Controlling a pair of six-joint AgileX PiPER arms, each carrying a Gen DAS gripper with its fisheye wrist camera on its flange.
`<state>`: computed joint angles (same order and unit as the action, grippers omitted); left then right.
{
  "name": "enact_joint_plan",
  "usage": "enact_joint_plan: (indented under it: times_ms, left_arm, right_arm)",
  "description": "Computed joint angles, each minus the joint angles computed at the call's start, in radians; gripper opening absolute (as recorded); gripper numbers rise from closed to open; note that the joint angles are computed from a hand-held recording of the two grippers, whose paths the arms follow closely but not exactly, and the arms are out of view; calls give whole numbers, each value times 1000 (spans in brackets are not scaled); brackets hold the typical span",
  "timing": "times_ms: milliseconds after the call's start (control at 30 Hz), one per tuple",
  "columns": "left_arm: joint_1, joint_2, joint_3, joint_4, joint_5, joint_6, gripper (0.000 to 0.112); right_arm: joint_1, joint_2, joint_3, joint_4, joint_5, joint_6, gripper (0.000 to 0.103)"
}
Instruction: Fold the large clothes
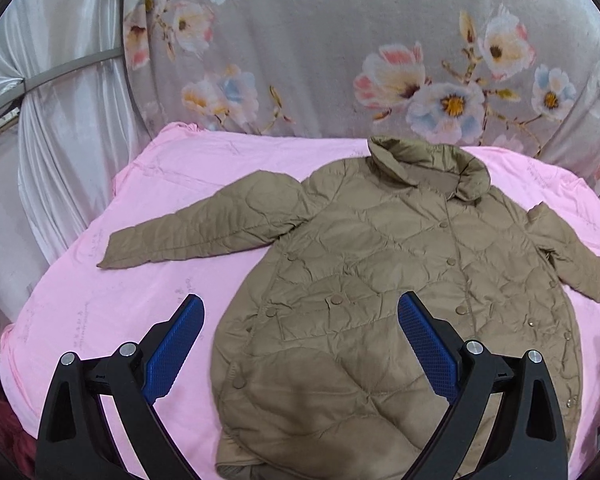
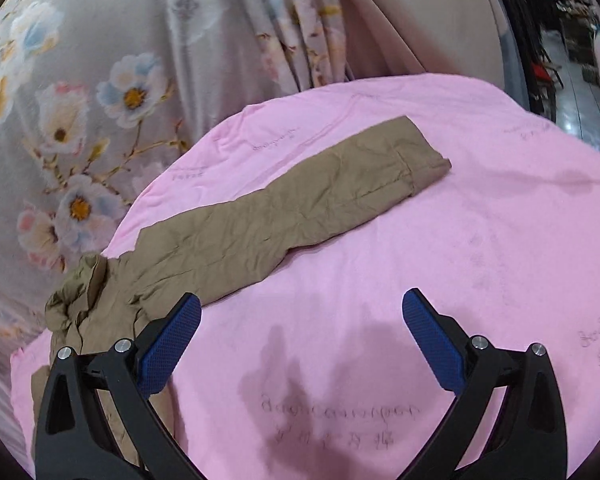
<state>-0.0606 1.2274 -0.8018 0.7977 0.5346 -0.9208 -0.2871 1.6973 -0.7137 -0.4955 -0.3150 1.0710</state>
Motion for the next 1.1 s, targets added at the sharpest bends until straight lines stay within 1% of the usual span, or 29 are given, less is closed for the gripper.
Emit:
enact_joint_plan:
  times_ms: [67, 100, 133, 200, 233, 267, 333, 400, 500, 533, 567, 633, 667, 700, 733, 767, 800, 833, 867, 933, 967, 1033, 1100]
  left_arm:
    - [4, 34, -1, 23, -19, -24, 96]
    - [5, 53, -3, 35, -22, -35, 96]
    - [5, 69, -7, 43, -23, -44, 96]
    - [14, 99, -10, 42, -37, -47, 96]
    - [11, 114, -11, 61, -32, -71, 96]
    - [10, 126, -11, 75, -31, -87, 96]
    - [12, 146, -12, 83, -33, -99, 96]
    - [10, 163, -7, 106, -33, -130, 96]
    - [16, 171, 7, 133, -43, -172, 96]
    - [19, 174, 11, 136, -45, -178, 96]
    - [23, 181, 11, 132, -47, -175, 96]
    - [35, 191, 12, 124, -52, -168, 96]
    - [41, 193, 16, 125, -59, -169, 96]
    - [46, 197, 18, 127, -62, -171, 96]
    - [50, 200, 20, 129, -64, -174, 96]
    - [58, 205, 22, 133, -70, -174, 96]
    - [65, 210, 25, 138, -76, -177, 96]
    - [73, 213, 29, 142, -83, -179, 96]
    - [85, 219, 31, 142, -92, -176, 96]
    - [109, 230, 35, 145, -111, -174, 96]
    - [123, 237, 38, 150, -118, -177, 96]
    - [151, 248, 44, 157, -136, -178, 96]
    - [190, 259, 51, 149, -159, -165, 96]
  right_arm:
    - [-20, 62, -42, -9, -42, 34, 98]
    - [-25, 99, -77, 6, -47, 31, 98]
    - [-33, 125, -103, -20, -50, 64, 98]
    - [-57, 182, -150, -121, -78, 193, 98]
    - [-70, 210, -171, -164, -91, 259, 98]
    - [-77, 225, -187, -170, -92, 284, 98]
    - [-78, 234, -213, -149, -79, 268, 98]
    - [-82, 258, -254, -183, -65, 304, 98]
    - [-82, 283, -284, -162, -68, 287, 98]
    - [-84, 291, -289, -158, -78, 283, 95]
    - [-86, 301, -297, -177, -88, 299, 82]
    - [-84, 316, -312, -196, -85, 320, 68]
    - [-85, 324, -319, -210, -91, 331, 58]
    - [-87, 331, -326, -237, -101, 359, 51]
    - [-89, 335, -329, -252, -110, 375, 37]
    - [-86, 335, -330, -252, -107, 376, 26]
    - [-80, 327, -327, -235, -107, 357, 22]
    - [-73, 318, -325, -231, -104, 350, 13]
    - [-64, 299, -318, -215, -103, 334, 9]
    - [-41, 249, -300, -177, -104, 297, 7]
    - [-15, 203, -287, -147, -101, 259, 6]
    - [47, 127, -280, -79, -74, 157, 6]
    - [145, 51, -299, 9, -25, 13, 6]
